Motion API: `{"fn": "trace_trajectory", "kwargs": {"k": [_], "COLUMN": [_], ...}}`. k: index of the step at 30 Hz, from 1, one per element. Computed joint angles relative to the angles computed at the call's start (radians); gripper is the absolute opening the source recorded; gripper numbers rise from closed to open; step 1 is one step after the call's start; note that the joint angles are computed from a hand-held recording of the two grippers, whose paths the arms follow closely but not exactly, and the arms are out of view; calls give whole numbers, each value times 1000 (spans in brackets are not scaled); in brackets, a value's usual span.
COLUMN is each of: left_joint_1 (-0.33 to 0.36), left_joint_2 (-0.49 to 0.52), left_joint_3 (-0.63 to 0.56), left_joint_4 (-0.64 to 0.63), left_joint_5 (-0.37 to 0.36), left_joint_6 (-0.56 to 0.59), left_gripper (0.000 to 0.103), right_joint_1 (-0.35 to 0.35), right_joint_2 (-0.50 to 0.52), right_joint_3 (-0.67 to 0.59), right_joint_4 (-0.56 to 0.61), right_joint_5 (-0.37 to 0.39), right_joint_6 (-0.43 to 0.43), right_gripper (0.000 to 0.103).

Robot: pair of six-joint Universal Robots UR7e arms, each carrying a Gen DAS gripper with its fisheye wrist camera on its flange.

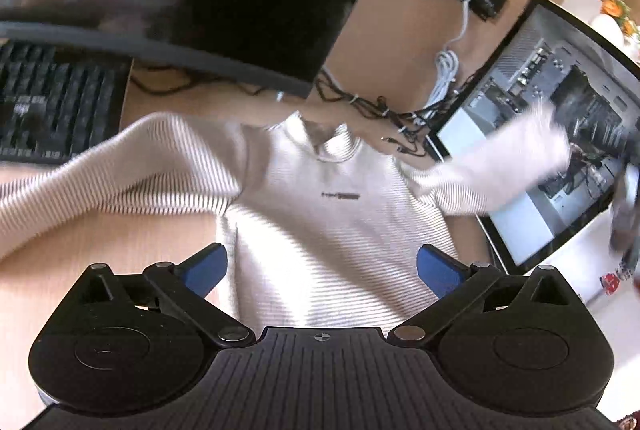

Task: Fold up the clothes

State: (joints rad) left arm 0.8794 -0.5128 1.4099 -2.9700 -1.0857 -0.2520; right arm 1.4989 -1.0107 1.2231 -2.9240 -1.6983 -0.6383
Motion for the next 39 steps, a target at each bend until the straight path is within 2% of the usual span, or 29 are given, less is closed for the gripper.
{"fn": "trace_trajectory", "kwargs": {"k": [2, 4, 11, 19, 23, 25, 28, 30, 31, 33, 35, 37, 39], "left_joint_1": [-1, -1, -7, -6, -9, -13, -22, -28, -30, -31, -30, -27, -24], "left_joint_2": [0, -3, -13, -34, -41, -45, -61, -79, -90, -113, -136, -156, -168], "left_joint_3": [11, 20, 49, 84, 97, 107, 134, 161, 173, 199, 220, 235, 241], "left_joint_4": [-10, -13, -13, 9, 0, -14, -45, -69, -77, -88, -81, -71, -64], "left_joint_5": [-1, -3, 14, 54, 68, 91, 157, 215, 242, 289, 335, 372, 387], "left_joint_6": [-11, -21, -60, -132, -141, -134, -101, -80, -77, -79, -102, -123, -135], "left_gripper": [103, 103, 103, 103, 103, 103, 103, 103, 103, 103, 103, 103, 103], "right_joint_1": [13, 26, 61, 59, 57, 46, 27, 9, 0, -13, -17, -11, -2], "right_joint_2": [41, 87, 281, 363, 361, 328, 287, 237, 214, 171, 149, 157, 186], "right_joint_3": [-66, -109, -301, -399, -390, -341, -259, -156, -107, -10, 70, 118, 141], "right_joint_4": [81, 135, 255, 319, 299, 269, 193, 124, 93, 42, -10, -72, -142], "right_joint_5": [45, 59, 30, 86, 83, 72, 24, -16, -36, -92, -153, -204, -215], "right_joint_6": [30, 28, 1, 46, 39, 45, 48, 41, 36, -7, -96, -229, -396], "right_gripper": [4, 4, 4, 5, 11, 12, 19, 31, 32, 32, 32, 32, 34]}}
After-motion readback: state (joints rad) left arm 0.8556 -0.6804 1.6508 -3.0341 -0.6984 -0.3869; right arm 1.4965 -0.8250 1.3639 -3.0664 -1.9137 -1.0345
